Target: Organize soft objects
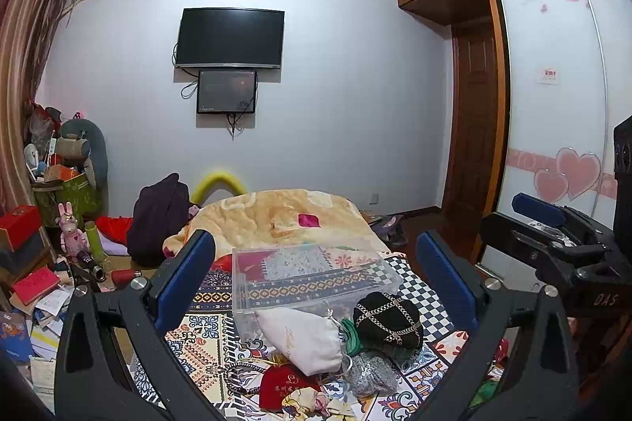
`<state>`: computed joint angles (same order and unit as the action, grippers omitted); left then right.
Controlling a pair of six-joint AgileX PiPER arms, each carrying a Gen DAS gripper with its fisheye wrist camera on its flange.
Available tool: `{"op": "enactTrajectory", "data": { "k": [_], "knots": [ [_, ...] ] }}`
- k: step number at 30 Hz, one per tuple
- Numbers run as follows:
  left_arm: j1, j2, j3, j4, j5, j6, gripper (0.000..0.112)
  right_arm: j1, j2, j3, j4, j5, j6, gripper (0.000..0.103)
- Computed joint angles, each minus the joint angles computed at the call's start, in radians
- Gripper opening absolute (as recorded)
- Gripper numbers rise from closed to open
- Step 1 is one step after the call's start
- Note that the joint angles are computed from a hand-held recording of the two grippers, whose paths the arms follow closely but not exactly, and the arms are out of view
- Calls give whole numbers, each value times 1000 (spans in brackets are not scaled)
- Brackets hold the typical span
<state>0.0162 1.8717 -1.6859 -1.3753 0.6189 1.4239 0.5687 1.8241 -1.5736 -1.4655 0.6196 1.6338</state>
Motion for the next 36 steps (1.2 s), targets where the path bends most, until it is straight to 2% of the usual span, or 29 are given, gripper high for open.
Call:
{"op": "enactTrajectory", "data": {
  "k": [25, 30, 36],
  "knots": [
    [-7, 15, -6, 14, -1, -11, 103, -8, -1, -1, 19, -6, -10, 103],
    [-12, 65, -63, 96, 19, -96, 103, -32, 15, -4, 63, -24, -34, 103],
    [-32, 212, -248, 354, 85, -366, 103, -86, 55, 8, 165, -62, -90, 103]
  ]
}}
